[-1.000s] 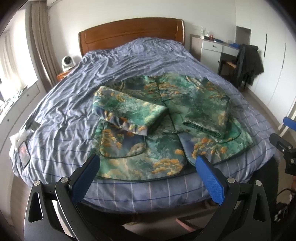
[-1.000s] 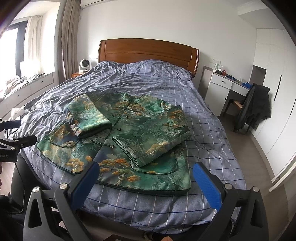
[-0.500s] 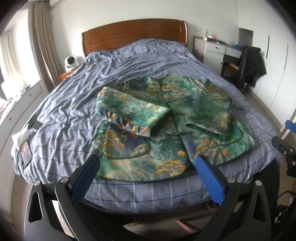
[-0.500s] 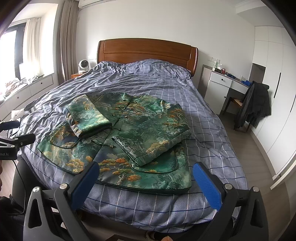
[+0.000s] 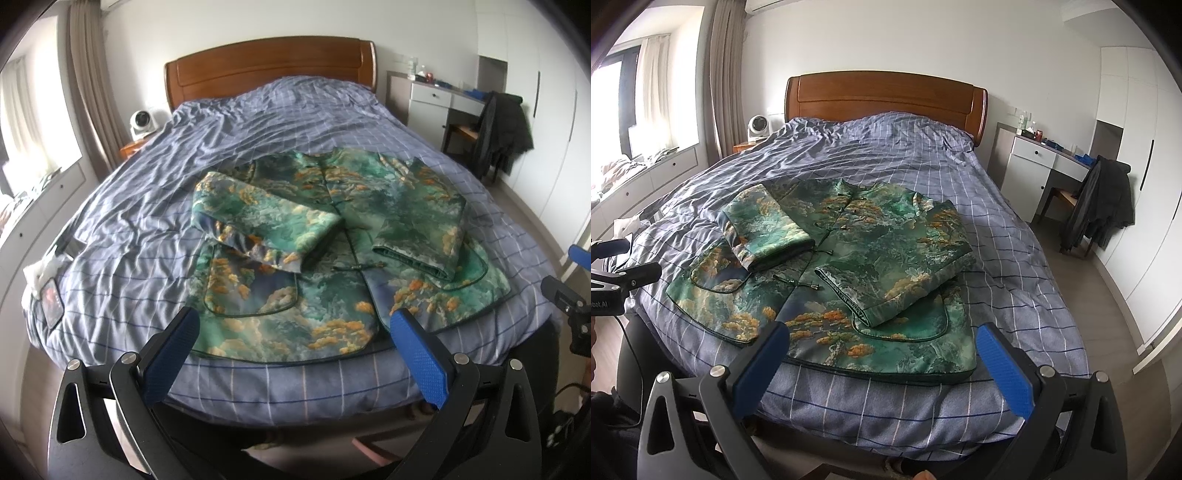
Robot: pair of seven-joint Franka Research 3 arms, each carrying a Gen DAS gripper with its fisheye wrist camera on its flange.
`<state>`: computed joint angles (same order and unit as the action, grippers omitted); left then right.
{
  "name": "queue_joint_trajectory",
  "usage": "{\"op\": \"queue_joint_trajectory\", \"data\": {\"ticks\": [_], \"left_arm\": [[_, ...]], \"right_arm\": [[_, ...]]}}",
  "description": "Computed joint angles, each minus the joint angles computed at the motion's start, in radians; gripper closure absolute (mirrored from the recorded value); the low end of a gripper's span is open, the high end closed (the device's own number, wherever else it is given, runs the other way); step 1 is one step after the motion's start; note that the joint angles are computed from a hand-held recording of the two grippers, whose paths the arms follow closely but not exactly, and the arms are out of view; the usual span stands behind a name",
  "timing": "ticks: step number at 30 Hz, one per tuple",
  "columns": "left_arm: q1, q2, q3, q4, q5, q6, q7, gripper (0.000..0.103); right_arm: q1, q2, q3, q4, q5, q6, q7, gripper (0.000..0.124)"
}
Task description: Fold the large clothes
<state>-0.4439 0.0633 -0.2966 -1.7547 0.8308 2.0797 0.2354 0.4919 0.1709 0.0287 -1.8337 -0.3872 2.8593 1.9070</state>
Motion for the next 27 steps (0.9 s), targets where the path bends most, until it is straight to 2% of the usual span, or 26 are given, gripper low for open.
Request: {"op": "queue_joint_trajectory", "data": {"ticks": [27], "left_arm": [[0.007, -0.005, 0.001, -0.006, -0.013, 0.008, 0.010, 0.000]], "right_arm": [[0.009, 0.032, -0.009, 0.038, 0.019, -0.030, -0.006, 0.021]]}}
